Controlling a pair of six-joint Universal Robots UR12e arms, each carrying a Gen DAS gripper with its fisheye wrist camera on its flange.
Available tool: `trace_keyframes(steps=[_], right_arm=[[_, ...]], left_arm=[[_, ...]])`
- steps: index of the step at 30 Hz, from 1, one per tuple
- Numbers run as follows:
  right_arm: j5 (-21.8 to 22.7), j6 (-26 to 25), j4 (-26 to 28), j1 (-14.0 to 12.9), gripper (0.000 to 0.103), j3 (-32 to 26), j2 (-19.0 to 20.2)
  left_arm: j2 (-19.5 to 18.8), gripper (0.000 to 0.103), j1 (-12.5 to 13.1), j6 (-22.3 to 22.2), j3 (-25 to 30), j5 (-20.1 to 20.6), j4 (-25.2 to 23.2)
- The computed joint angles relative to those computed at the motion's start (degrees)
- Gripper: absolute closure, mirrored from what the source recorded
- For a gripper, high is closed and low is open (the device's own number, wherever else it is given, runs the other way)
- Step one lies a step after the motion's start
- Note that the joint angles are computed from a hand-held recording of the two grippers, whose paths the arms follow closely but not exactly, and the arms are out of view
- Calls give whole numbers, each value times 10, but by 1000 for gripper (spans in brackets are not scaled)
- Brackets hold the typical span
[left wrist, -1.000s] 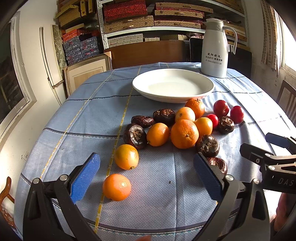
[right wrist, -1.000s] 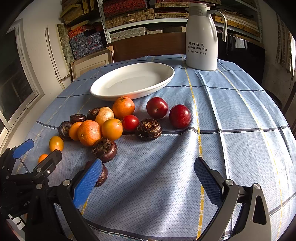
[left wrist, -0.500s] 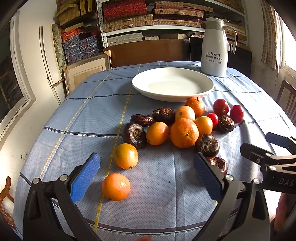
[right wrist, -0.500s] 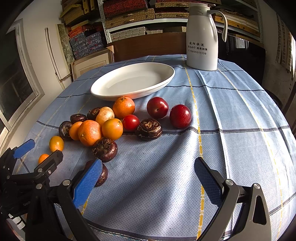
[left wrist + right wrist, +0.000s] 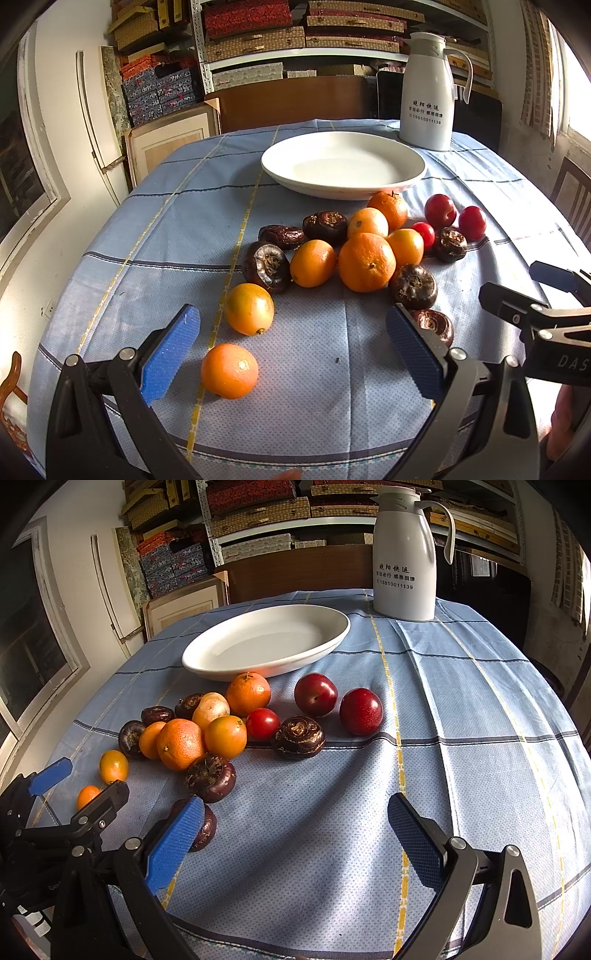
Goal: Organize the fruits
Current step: 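Grasp an orange with the left tool while the right tool grasps a water chestnut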
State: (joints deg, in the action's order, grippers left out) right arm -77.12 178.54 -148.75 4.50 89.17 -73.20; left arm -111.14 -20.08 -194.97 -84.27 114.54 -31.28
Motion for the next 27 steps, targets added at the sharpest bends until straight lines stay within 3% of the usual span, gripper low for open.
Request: trace_keyframes(steps=[12, 16, 23, 24, 27], right_arm=[[-1, -1, 5, 1, 3, -1, 0], [3, -8, 28, 0, 3, -5, 0], [-25, -82, 77, 4, 3, -8, -1], [-37, -95, 82, 6, 3, -9, 0], [-58, -129, 110, 7, 3, -19, 4]], left_arm=[[0, 4, 5, -6, 6, -13, -24], [0, 4, 19, -26, 17, -61, -85], [-15, 4, 20, -8, 43, -35, -166], [-14, 4, 23, -4, 41, -45, -166], [-2, 4, 47, -14, 26, -130, -158]])
